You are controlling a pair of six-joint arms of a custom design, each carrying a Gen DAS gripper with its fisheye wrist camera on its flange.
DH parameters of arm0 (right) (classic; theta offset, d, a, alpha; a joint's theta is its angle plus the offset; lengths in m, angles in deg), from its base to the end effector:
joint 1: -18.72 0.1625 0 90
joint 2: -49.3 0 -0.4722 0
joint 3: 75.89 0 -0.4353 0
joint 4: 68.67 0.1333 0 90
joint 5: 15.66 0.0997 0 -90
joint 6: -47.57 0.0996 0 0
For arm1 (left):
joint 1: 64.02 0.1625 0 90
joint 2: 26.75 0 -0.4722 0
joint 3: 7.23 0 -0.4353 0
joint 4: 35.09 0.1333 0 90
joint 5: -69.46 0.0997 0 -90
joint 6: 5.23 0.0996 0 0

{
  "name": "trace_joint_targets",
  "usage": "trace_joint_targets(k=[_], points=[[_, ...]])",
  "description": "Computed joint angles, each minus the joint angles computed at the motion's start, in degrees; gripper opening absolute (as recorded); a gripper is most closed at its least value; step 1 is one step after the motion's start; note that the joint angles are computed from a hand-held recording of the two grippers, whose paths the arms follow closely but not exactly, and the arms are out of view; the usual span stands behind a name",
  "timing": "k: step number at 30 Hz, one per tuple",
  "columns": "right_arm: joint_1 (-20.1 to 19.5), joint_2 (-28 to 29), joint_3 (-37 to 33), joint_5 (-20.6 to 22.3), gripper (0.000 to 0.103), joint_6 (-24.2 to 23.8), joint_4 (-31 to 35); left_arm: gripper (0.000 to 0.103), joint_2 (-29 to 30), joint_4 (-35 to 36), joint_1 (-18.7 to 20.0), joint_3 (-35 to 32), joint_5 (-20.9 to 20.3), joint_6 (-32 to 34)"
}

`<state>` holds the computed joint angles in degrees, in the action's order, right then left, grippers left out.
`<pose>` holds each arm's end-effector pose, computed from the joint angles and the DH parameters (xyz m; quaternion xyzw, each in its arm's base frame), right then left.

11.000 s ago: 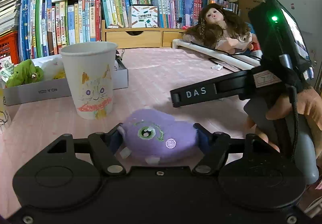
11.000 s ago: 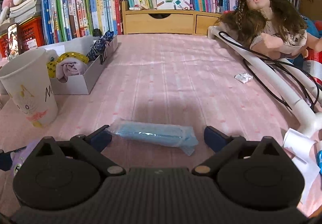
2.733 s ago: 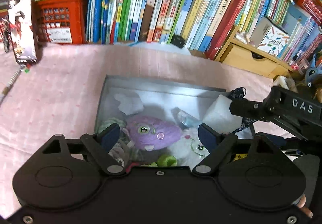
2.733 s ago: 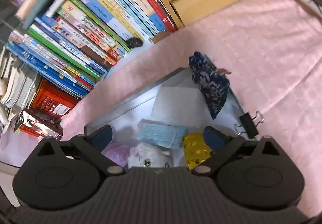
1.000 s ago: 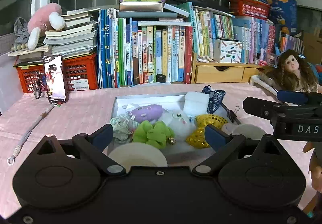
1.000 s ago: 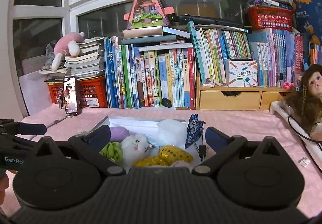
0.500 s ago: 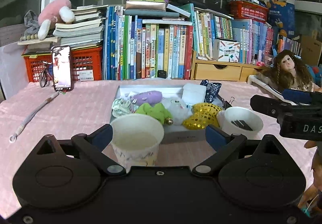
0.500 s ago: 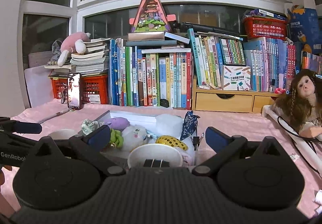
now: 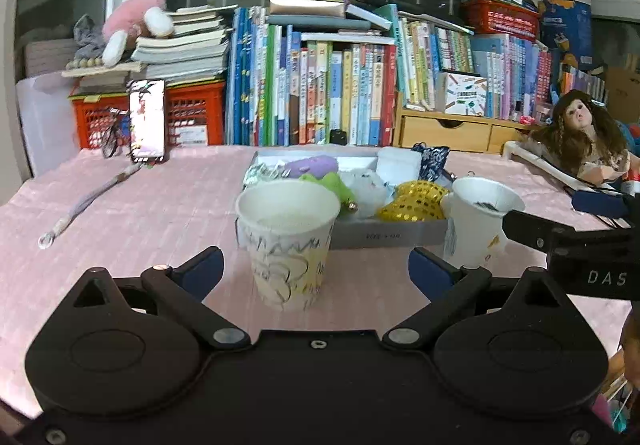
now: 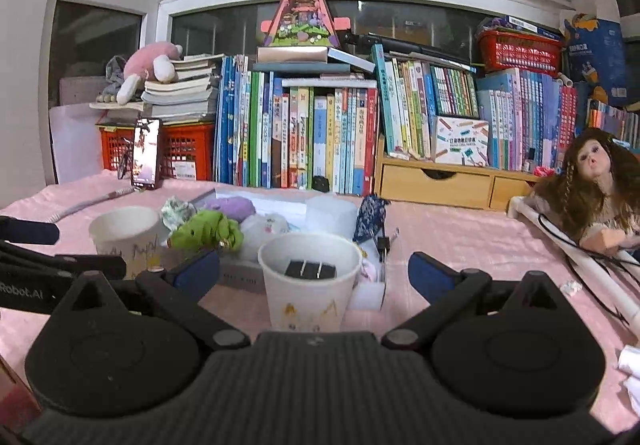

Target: Organize soft objects

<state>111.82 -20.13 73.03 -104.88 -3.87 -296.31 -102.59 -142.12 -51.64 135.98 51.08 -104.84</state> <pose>0.1551 -0.3747 0.2087 0.4034 -0.7753 0.4458 0.1935 -0.2661 -0.2917 0.1218 0.1043 0.7679 -0.5211 0.3576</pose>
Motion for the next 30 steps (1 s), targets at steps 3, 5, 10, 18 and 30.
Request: trace_joint_targets(k=[3,5,10,18,30], points=[[-0.9,1.4,1.0,-0.1,0.103,-0.7,-2.6,0.099,0.5,-0.1,-0.4,0.6,-1.8,-1.4],[-1.5,2.2,1.5,-0.5,0.103,-1.0,-3.6,0.099,1.1,-0.2,-0.4,0.9,-2.6,-2.1],[-2.9,4.4,2.7,-1.2,0.103,-1.5,-5.9,0.099,2.7,-2.2,0.2,1.6,-4.0,-2.0],[-4.3,7.3,3.6,-3.4,0.103,-2.0,-8.0,0.099,5.5,-4.9,2.7,2.0,-5.1,-1.8],[-4.5,8.7,3.1,-6.2,0.103,-0.5,-6.6,0.103,7.7,-7.4,4.7,2.2,-4.9,-0.8]])
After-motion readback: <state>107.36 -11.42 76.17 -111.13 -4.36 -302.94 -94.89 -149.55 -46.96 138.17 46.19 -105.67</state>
